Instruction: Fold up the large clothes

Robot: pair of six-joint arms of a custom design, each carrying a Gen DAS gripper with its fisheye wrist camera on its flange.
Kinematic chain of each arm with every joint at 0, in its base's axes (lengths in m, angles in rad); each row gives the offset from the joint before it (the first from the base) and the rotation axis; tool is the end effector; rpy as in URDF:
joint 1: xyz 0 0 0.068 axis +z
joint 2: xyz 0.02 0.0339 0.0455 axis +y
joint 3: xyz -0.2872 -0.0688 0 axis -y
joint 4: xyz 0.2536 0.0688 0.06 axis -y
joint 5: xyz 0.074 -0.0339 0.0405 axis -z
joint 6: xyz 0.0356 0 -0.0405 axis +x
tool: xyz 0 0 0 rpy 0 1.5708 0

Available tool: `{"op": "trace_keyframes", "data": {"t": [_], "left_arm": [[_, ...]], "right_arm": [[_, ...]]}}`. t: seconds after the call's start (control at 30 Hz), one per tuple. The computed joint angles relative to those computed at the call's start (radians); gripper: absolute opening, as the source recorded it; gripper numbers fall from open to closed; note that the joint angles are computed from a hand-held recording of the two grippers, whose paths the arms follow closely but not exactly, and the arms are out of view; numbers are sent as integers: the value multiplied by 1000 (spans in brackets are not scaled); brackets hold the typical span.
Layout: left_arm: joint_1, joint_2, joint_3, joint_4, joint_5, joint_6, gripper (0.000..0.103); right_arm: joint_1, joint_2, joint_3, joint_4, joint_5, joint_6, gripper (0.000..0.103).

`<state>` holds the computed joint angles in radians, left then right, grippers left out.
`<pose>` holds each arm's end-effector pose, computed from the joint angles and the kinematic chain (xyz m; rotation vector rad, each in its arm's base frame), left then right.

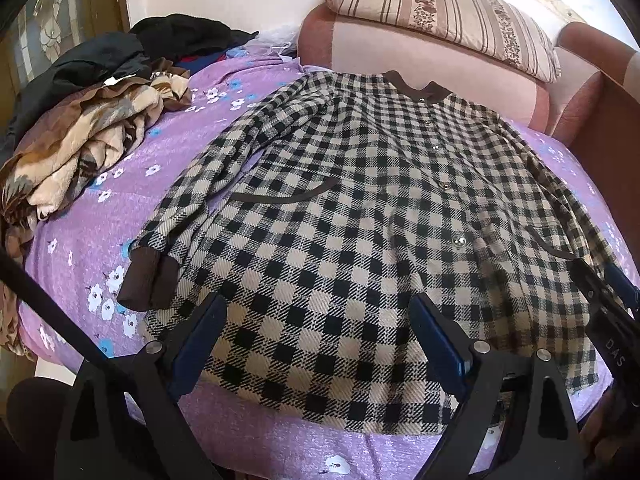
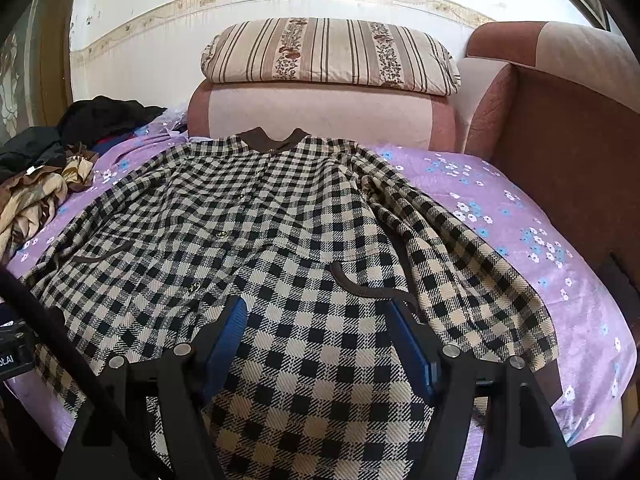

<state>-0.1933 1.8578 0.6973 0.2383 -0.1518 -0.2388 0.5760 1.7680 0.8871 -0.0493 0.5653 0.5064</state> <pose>0.3184 -0.0568 0.0933 -0.1197 2.4751 0.0055 0.3007 0.1725 0.1543 0.1421 2.3170 -0.1803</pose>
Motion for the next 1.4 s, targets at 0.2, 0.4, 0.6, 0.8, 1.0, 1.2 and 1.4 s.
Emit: {"op": "trace_keyframes", "data": {"t": [0.2, 0.4, 0.6, 0.8, 1.0, 1.2, 1.4], "left_arm": [[2, 10, 2, 1, 3, -6, 92], [4, 7, 0, 8, 9, -2, 92], [-4, -7, -9, 10, -1, 5, 91], [2, -27, -18, 4, -11, 12, 92], [42, -52, -28, -6, -35, 31, 92], [133, -63, -5, -33, -31, 100, 92], [342, -8, 102, -116, 67, 134, 92]], "right_arm": [[1, 7, 2, 1, 2, 3, 77], [0, 9, 3, 4, 6, 0, 77], [8, 3, 3, 3, 20, -3, 78], [21, -7, 2, 0, 34, -1, 79], [31, -17, 1, -1, 36, 0, 80], [39, -27, -7, 4, 37, 1, 81], [35, -19, 0, -2, 23, 5, 81]]}}
